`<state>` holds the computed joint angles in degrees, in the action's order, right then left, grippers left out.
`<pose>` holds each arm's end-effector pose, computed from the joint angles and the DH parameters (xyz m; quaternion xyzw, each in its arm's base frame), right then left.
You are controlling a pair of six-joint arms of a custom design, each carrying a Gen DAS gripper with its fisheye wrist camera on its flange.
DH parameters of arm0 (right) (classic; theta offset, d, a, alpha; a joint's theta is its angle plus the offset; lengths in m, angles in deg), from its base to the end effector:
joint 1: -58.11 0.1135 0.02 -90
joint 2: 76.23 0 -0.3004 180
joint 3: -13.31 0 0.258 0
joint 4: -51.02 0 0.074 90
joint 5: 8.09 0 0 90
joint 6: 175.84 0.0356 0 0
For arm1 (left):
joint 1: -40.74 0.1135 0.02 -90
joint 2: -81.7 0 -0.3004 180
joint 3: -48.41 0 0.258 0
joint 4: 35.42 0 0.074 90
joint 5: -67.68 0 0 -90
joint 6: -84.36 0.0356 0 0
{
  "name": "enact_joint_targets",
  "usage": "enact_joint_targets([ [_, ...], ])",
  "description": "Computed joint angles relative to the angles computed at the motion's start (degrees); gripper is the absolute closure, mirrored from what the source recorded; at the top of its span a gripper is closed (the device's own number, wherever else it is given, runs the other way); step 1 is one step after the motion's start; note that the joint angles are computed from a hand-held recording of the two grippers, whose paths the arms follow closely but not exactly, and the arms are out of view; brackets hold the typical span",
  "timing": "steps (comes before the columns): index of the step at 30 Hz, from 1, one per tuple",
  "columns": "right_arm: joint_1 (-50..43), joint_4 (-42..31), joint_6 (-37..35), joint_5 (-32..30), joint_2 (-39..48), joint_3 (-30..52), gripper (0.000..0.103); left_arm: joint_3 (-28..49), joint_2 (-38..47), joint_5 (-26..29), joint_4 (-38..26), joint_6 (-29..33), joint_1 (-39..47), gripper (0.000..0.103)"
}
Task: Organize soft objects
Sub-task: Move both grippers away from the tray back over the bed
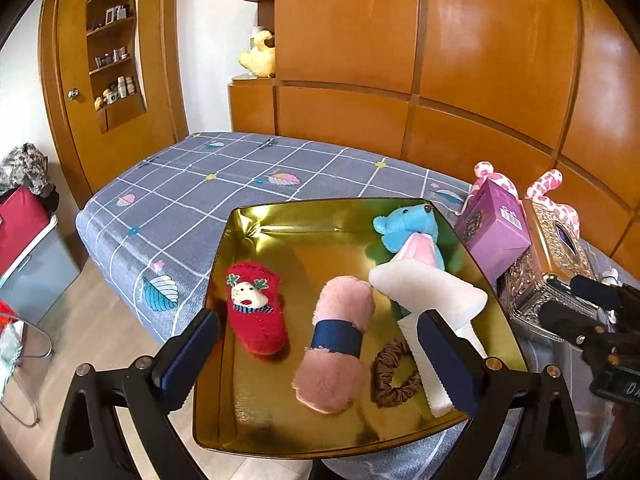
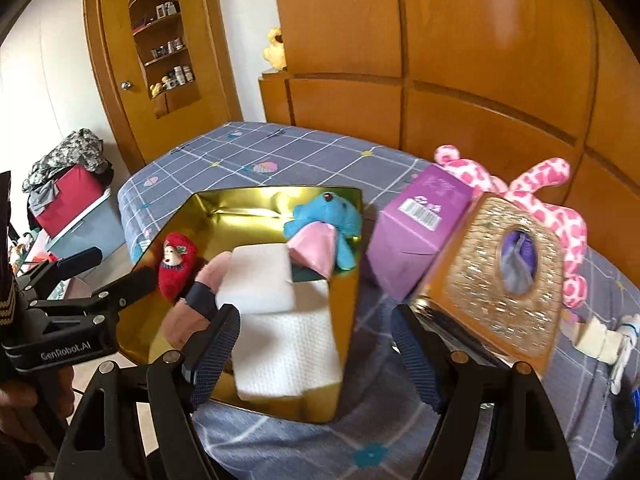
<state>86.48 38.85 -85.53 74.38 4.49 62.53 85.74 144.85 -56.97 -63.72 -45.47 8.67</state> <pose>0.2359 0.1327 0.1997 -0.2475 0.8838 0.1557 0.3653 0.1608 -0.0769 0.1855 -0.1530 0.8999 0.0567 0.4044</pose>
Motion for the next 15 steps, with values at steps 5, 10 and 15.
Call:
enact_joint_targets([
  [5,-3.7,-0.5,-1.1,-0.8,-3.3,-1.9,0.024,0.2,-0.1,-0.7,0.0,0.1,-1.6,0.003],
  [10,-9.7,-2.0,-3.4,-2.6,-6.8,-3.0,0.024,0.5,0.4,0.0,1.3,1.7,-3.7,0.003],
  [15,-19.0,-3.2,-6.9,-4.8,-8.7,-3.5,0.024,1.3,2.2,-0.3,2.2,2.6,-7.9,0.003],
])
